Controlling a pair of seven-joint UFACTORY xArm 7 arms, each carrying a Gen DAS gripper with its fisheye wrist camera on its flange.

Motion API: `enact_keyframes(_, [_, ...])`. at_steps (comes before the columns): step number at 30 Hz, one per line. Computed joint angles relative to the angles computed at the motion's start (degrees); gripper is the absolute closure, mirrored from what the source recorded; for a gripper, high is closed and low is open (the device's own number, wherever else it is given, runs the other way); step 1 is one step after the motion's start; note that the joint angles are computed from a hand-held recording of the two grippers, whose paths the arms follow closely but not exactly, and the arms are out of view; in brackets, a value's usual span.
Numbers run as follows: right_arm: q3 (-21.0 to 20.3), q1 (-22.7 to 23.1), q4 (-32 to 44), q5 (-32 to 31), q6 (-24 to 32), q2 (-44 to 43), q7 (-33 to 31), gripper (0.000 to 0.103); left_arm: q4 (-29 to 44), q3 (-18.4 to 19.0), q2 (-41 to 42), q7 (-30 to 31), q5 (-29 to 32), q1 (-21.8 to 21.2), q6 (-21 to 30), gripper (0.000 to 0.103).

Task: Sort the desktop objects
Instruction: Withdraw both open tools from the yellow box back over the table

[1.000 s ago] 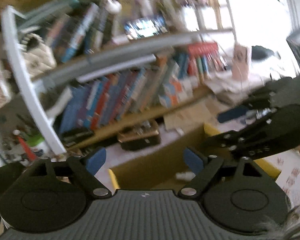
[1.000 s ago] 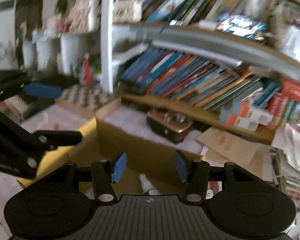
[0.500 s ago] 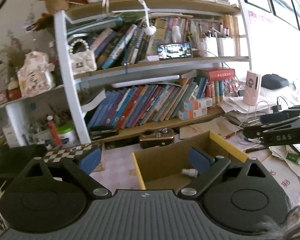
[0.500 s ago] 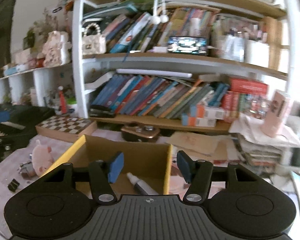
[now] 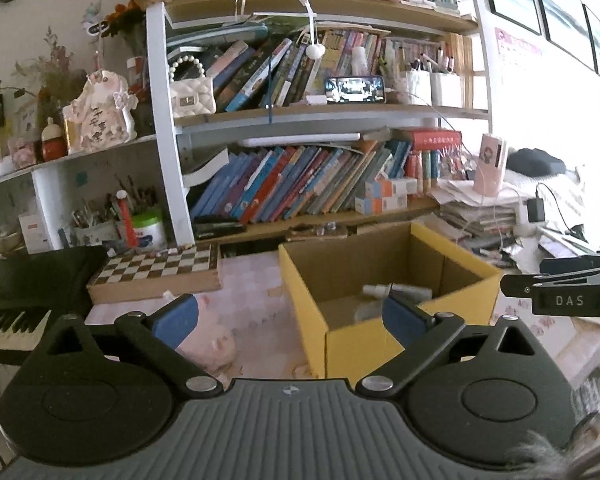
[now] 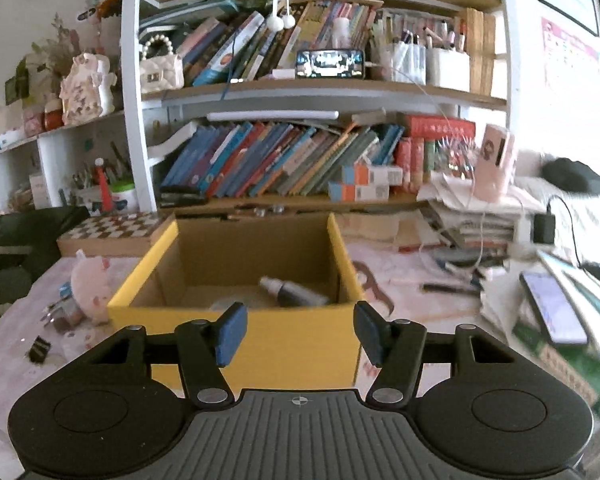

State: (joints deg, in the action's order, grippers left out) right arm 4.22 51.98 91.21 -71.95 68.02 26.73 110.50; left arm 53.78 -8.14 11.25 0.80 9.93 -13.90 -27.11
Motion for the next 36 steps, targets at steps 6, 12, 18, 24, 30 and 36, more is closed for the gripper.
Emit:
enact_keyframes(6, [-0.1, 4.8, 8.1, 3.7, 6.0, 5.9, 1.0, 0.043, -5.2, -0.3, -3.1, -7.1, 8.8, 5.2, -1.8, 0.003])
enact_keyframes(12, [-2.2, 9.4, 16.3, 8.5, 9.6, 11.8, -0.5, 0.043, -9.7, 1.3, -5.4, -14.0, 18.0, 8.7, -3.2, 0.002])
enact_keyframes(18, [-4.5, 12.8, 24.1, 13.3, 12.1, 17.1, -2.8, 0.043, -11.8, 3.0, -6.5, -21.6, 28.4, 11.6, -4.0, 0.002])
enact_keyframes(24, [-6.9, 15.5, 32.9, 17.9, 13.0, 23.1, -6.5, 0.043, -12.7, 4.6, -7.0, -27.3, 36.7, 13.6, -4.9, 0.002])
enact_keyframes(30, [-9.5, 16.8, 42.3, 22.9, 12.7, 29.1, -10.5, 0.043, -12.3, 5.9, -7.2, -36.0, 47.3, 16.1, -4.2, 0.000])
enact_keyframes(36, [-12.9, 17.5, 57.4, 28.2, 14.6, 38.2, -16.4, 0.038, -12.9, 7.5, -7.7, -38.6, 51.8, 17.4, -5.0, 0.000])
